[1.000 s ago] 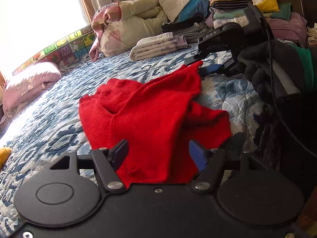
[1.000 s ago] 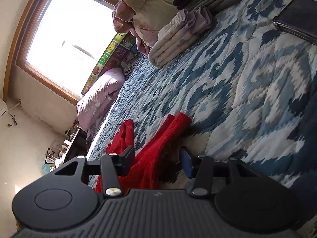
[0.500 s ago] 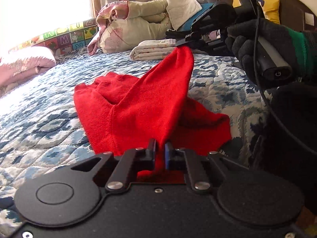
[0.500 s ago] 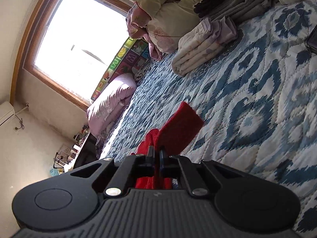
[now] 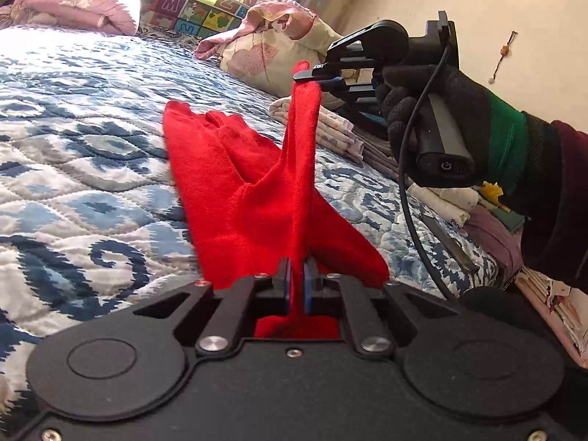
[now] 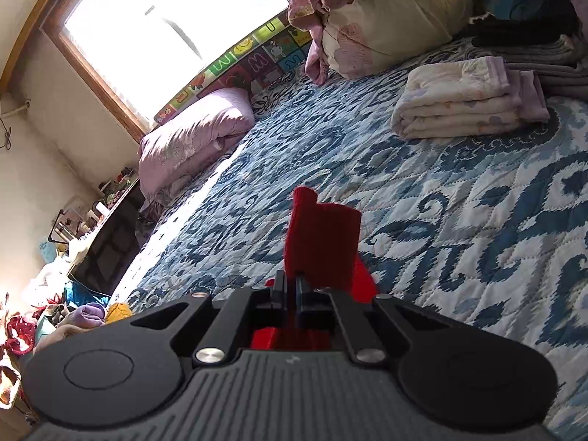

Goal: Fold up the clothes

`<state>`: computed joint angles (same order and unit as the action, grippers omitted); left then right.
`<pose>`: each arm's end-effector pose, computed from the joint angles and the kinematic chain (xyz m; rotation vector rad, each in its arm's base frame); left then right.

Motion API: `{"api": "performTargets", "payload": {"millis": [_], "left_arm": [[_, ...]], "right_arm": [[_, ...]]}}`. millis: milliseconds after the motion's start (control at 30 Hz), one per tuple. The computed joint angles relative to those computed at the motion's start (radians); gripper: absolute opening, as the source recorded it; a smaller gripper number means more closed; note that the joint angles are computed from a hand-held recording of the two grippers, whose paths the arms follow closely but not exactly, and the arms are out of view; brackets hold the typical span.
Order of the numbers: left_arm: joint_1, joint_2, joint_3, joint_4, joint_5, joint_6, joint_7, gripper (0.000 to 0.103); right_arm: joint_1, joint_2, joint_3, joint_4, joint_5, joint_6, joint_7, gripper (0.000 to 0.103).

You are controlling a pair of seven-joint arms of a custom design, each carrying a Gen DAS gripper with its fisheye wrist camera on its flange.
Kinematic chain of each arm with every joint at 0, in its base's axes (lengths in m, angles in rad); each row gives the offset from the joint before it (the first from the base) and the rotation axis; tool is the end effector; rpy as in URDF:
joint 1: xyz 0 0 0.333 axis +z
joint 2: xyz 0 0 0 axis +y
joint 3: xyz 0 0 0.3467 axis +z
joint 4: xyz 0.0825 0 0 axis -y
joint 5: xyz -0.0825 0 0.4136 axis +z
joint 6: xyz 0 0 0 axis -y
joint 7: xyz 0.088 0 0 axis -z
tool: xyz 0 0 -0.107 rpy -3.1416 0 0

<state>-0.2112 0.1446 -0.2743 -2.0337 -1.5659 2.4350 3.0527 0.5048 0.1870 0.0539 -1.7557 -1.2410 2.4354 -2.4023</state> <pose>0.5598 -0.2924 0.4202 0.9894 -2.3197 1.6215 0.5873 0.3613 0.5339 -0.6518 2.0300 -0.6289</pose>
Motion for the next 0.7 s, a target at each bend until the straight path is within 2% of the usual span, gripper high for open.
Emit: {"api": "performTargets", "payload": {"millis": [100, 200, 233, 267, 300, 333, 367, 400, 500, 567, 700], "left_arm": [[0.011, 0.026, 0.007, 0.025, 0.01, -0.016, -0.096, 0.006], [0.02, 0.043, 0.008, 0.045, 0.053, -0.014, -0.2, 0.006], [0.023, 0.044, 0.006, 0.049, 0.066, -0.011, -0.216, 0.006], [0.023, 0.039, 0.003, 0.046, 0.068, 0.003, -0.206, 0.02], [0.022, 0.031, 0.001, 0.041, 0.059, 0.027, -0.198, 0.053], [0.027, 0.028, 0.001, 0.039, 0.041, 0.027, -0.194, 0.064], [0.033, 0.026, 0.003, 0.038, 0.026, 0.023, -0.194, 0.066], [0.041, 0.029, 0.007, 0.041, 0.022, -0.001, -0.204, 0.065], [0.046, 0.034, 0.01, 0.049, 0.003, 0.015, -0.221, 0.064], [0.045, 0.043, 0.008, 0.065, -0.019, 0.042, -0.235, 0.062], [0.044, 0.072, 0.004, 0.122, -0.053, 0.09, -0.225, 0.061]], "right_arm": [[-0.004, 0.079, -0.004, 0.105, 0.071, -0.003, -0.136, 0.006], [-0.006, 0.159, -0.022, 0.206, 0.154, 0.038, -0.256, 0.006], [-0.006, 0.185, -0.027, 0.238, 0.182, 0.05, -0.296, 0.009], [-0.002, 0.205, -0.034, 0.264, 0.2, 0.054, -0.327, 0.015], [0.005, 0.22, -0.042, 0.285, 0.217, 0.049, -0.356, 0.033], [0.016, 0.223, -0.054, 0.292, 0.219, 0.047, -0.364, 0.042], [0.031, 0.218, -0.071, 0.285, 0.206, 0.054, -0.355, 0.046], [0.044, 0.206, -0.086, 0.268, 0.19, 0.065, -0.351, 0.046], [0.063, 0.148, -0.099, 0.182, 0.138, 0.102, -0.355, 0.046], [0.069, 0.105, -0.09, 0.116, 0.099, 0.112, -0.354, 0.046], [0.09, 0.008, -0.043, -0.033, -0.023, 0.064, -0.273, 0.046]]}}
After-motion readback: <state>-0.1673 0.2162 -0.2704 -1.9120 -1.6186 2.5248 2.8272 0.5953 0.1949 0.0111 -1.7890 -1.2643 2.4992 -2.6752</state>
